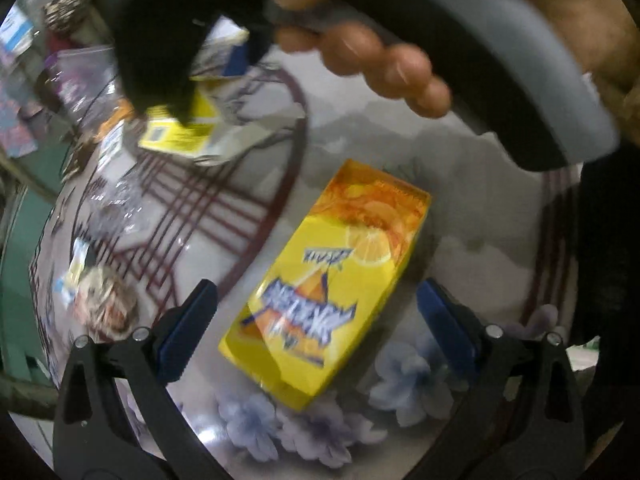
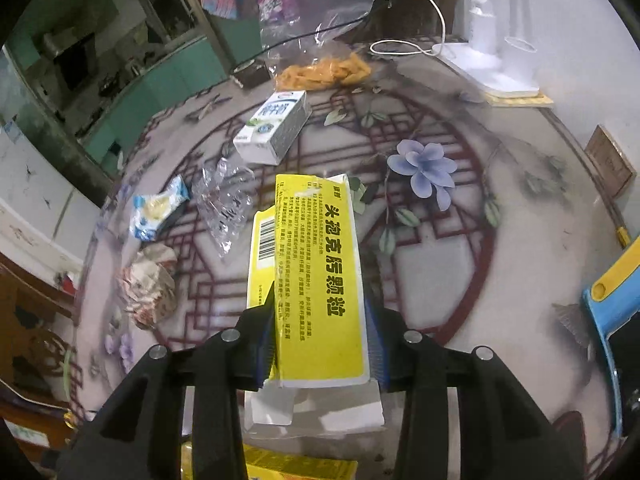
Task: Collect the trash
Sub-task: 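Grasp yellow medicine box with right gripper while left gripper grasps yellow drink carton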
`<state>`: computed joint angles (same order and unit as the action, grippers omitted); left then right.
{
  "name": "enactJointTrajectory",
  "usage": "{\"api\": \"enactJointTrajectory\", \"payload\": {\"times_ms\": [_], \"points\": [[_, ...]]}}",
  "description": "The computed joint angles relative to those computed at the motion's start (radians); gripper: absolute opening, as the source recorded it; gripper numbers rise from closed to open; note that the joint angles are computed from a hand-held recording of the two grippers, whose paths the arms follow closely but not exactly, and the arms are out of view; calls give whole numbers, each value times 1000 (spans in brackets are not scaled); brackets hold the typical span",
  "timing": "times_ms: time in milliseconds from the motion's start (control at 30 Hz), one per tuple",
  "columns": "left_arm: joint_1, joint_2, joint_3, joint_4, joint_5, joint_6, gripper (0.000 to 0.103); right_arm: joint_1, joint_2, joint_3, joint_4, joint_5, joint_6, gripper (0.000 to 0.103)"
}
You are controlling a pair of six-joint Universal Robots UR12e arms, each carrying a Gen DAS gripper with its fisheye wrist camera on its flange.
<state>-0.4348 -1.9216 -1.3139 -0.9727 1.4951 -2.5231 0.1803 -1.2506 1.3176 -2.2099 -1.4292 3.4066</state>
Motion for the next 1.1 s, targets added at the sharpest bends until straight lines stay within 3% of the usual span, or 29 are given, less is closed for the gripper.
{"api": "enactJointTrajectory", "payload": {"times_ms": [233,367,467,567,700,933,1100], "points": [[-4,-55,80,-115,0,-30,98,-5,-3,1,-7,10,2,38],[10,-55,71,-100,-55,-87,97,-7,-5,6,-17,19,7,38],[27,-52,57,-81,-108,-178,82,-3,-6,7,-27,2,5,38],[46,-44,43,-57,-151,-286,59,2,-9,10,-46,-32,1,38],[87,-19,8,-41,-247,-430,58,3,-9,12,-56,-48,6,38],[125,85,-107,91,-209,-481,58,6,-13,17,-56,-45,13,38],[142,159,-174,201,-115,-485,59,24,-22,29,-80,-66,0,38]]}}
